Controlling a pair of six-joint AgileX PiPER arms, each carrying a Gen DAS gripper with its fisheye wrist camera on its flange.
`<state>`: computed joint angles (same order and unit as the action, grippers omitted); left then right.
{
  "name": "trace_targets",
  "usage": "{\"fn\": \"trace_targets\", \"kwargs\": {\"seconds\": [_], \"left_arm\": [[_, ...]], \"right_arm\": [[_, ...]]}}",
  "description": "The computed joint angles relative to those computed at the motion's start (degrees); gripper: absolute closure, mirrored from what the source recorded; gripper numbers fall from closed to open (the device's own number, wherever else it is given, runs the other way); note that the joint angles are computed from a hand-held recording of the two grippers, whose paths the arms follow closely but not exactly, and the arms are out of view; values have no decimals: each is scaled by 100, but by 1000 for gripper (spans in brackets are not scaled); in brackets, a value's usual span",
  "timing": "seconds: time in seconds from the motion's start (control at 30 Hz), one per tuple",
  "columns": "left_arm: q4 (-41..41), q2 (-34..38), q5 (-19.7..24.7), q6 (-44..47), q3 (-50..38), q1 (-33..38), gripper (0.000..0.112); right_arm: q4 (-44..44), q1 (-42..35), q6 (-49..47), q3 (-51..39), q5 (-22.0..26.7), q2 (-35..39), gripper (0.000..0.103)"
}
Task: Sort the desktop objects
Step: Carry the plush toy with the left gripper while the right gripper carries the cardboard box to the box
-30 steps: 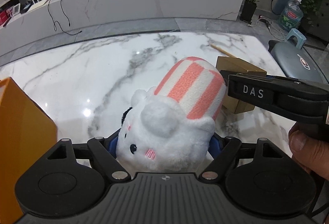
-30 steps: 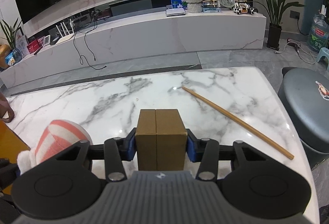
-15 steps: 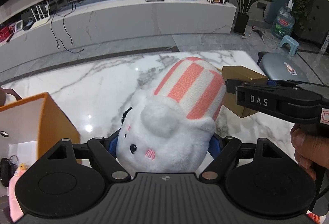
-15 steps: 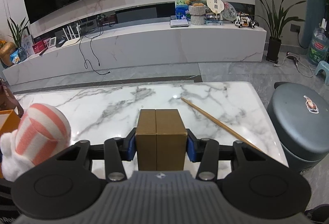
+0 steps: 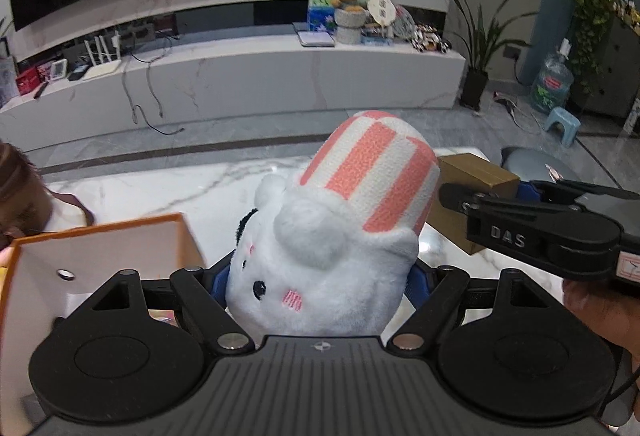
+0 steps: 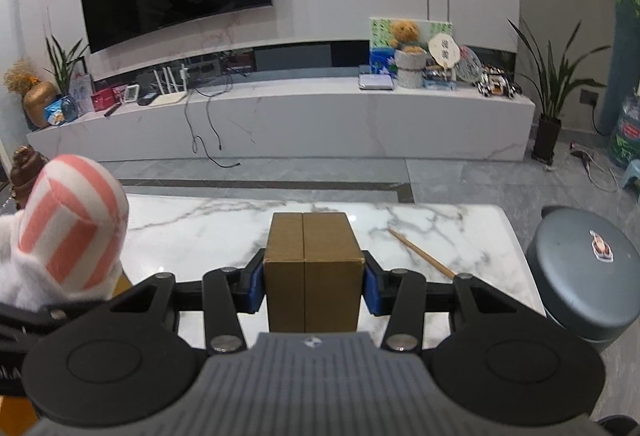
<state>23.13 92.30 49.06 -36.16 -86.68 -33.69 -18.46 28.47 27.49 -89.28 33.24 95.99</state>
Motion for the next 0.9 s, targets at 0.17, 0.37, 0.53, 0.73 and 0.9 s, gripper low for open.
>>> {"fn": "trace_targets", "kwargs": {"seconds": [0.17,0.37,0.53,0.73,0.9], "left_arm": [[45,-396,-44,34,284,319,19],[-120,-863,-126,261,657,775,19],[-215,-1192,-130,447,910,1142,20],[-529,-1567,-192,898,1222,1745,20],[-793,-1790,-224,1313,1411,2245,20]], "right_arm": [[-338,436,245,-280,138,9,55],[-685,1039,490,-764,369,192,55],[-1007,1573,669,-1269,629,471,55],[-1204,2026,686,-1851,872,832,55],[-1192,2280,579,-2275,1020,1120,55]]}}
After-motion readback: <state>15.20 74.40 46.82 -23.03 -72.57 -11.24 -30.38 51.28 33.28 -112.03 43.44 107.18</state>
